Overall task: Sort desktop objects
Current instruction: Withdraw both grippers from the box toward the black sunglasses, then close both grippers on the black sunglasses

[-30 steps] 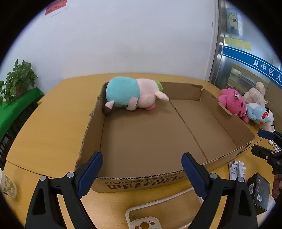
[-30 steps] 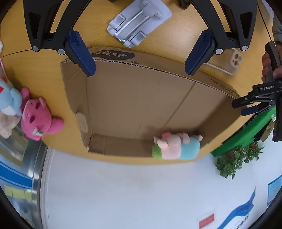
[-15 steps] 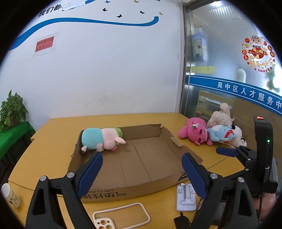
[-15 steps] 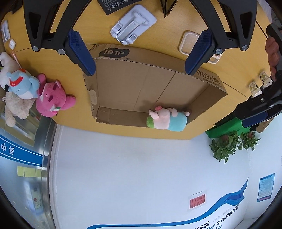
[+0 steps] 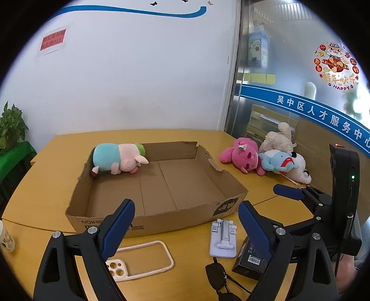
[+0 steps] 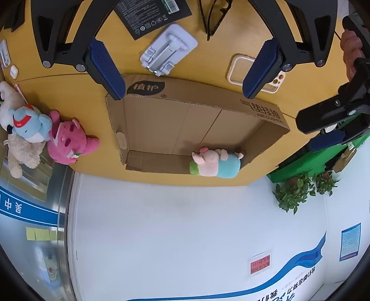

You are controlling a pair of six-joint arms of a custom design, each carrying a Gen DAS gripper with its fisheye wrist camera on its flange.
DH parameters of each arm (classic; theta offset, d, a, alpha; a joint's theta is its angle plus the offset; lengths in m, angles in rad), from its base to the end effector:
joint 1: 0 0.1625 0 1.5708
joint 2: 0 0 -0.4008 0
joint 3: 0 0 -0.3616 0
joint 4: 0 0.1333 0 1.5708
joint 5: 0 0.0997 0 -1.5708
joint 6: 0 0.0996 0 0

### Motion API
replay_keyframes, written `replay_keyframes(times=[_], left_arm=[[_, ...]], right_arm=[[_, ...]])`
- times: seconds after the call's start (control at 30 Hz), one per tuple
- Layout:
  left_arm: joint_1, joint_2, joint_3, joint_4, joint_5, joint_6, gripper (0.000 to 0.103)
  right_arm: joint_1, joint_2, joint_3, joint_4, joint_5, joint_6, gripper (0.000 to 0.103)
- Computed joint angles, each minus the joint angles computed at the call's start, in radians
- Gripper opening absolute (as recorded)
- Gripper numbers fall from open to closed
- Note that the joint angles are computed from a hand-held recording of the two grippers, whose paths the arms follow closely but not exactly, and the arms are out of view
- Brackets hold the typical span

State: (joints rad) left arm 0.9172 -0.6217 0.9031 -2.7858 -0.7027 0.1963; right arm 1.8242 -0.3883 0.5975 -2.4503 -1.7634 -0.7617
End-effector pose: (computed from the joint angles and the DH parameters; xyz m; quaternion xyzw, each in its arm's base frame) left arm -0.3107 -0.7499 0.3374 0.1616 0.8162 -0.4828 0.2732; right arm 0.3271 -0.8073 0.2245 0.4292 -0.8369 0.2940 0.1702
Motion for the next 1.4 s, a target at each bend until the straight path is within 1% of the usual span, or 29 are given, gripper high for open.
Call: replay_keyframes(times=[0.1, 0.2, 0.37, 0.47, 0.53, 0.63, 0.7, 0.77, 0.9, 0.93, 1.0, 1.03, 1.07, 1.2, 1.23, 1.27, 1.3, 1.33, 1.37, 1.4], left_arm=[[0.008, -0.035, 0.045, 0.058, -0.063, -0.072, 0.092], [0.017, -0.054, 0.069, 0.116, -0.109, -0.126, 0.092], [0.046, -0.079, 0.102, 0.23, -0.228, -0.226, 0.092], [0.072, -0.08, 0.103, 0.298, -0.314, -0.287, 0.092], [0.086, -0.076, 0.102, 0.332, -0.357, -0.315, 0.092], [0.105, -0.063, 0.09, 0.376, -0.413, -0.346, 0.092], [0.118, -0.06, 0.085, 0.392, -0.448, -0.367, 0.092], [0.134, -0.053, 0.075, 0.416, -0.487, -0.396, 0.092], [0.151, -0.039, 0.066, 0.463, -0.511, -0.447, 0.092], [0.155, -0.038, 0.068, 0.471, -0.519, -0.459, 0.092], [0.159, -0.032, 0.064, 0.483, -0.527, -0.469, 0.092], [0.16, -0.03, 0.065, 0.488, -0.526, -0.475, 0.092], [0.161, -0.031, 0.069, 0.49, -0.529, -0.478, 0.092], [0.171, -0.02, 0.062, 0.508, -0.562, -0.495, 0.09], [0.173, -0.016, 0.058, 0.518, -0.566, -0.502, 0.09], [0.175, -0.01, 0.052, 0.525, -0.569, -0.508, 0.088], [0.179, -0.006, 0.048, 0.534, -0.581, -0.516, 0.086], [0.185, -0.002, 0.043, 0.545, -0.596, -0.529, 0.082], [0.189, 0.0, 0.043, 0.551, -0.606, -0.542, 0.074], [0.193, -0.002, 0.054, 0.534, -0.618, -0.545, 0.069]], right_arm=[[-0.007, -0.05, 0.082, -0.021, 0.006, 0.014, 0.103], [-0.02, -0.104, 0.165, -0.023, 0.01, 0.028, 0.103], [-0.054, -0.214, 0.328, 0.026, 0.018, 0.075, 0.103], [-0.068, -0.269, 0.434, 0.058, 0.007, 0.079, 0.103], [-0.077, -0.295, 0.489, 0.092, 0.006, 0.085, 0.103], [-0.083, -0.309, 0.537, 0.133, 0.008, 0.092, 0.103], [-0.084, -0.309, 0.548, 0.15, 0.013, 0.087, 0.102], [-0.078, -0.3, 0.561, 0.134, -0.012, 0.073, 0.102], [-0.077, -0.267, 0.545, 0.122, -0.081, 0.1, 0.101], [-0.08, -0.26, 0.54, 0.13, -0.094, 0.108, 0.099], [-0.082, -0.25, 0.534, 0.143, -0.123, 0.119, 0.09], [-0.082, -0.247, 0.535, 0.151, -0.134, 0.121, 0.081], [-0.083, -0.245, 0.535, 0.161, -0.14, 0.122, 0.076], [-0.08, -0.254, 0.569, 0.131, -0.142, 0.09, 0.07], [-0.08, -0.256, 0.575, 0.121, -0.143, 0.086, 0.065], [-0.08, -0.256, 0.578, 0.116, -0.142, 0.081, 0.057], [-0.081, -0.257, 0.577, 0.12, -0.135, 0.082, 0.052], [-0.084, -0.257, 0.569, 0.138, -0.121, 0.088, 0.036], [-0.086, -0.256, 0.562, 0.155, -0.11, 0.094, 0.029], [-0.087, -0.256, 0.562, 0.159, -0.104, 0.096, 0.029]])
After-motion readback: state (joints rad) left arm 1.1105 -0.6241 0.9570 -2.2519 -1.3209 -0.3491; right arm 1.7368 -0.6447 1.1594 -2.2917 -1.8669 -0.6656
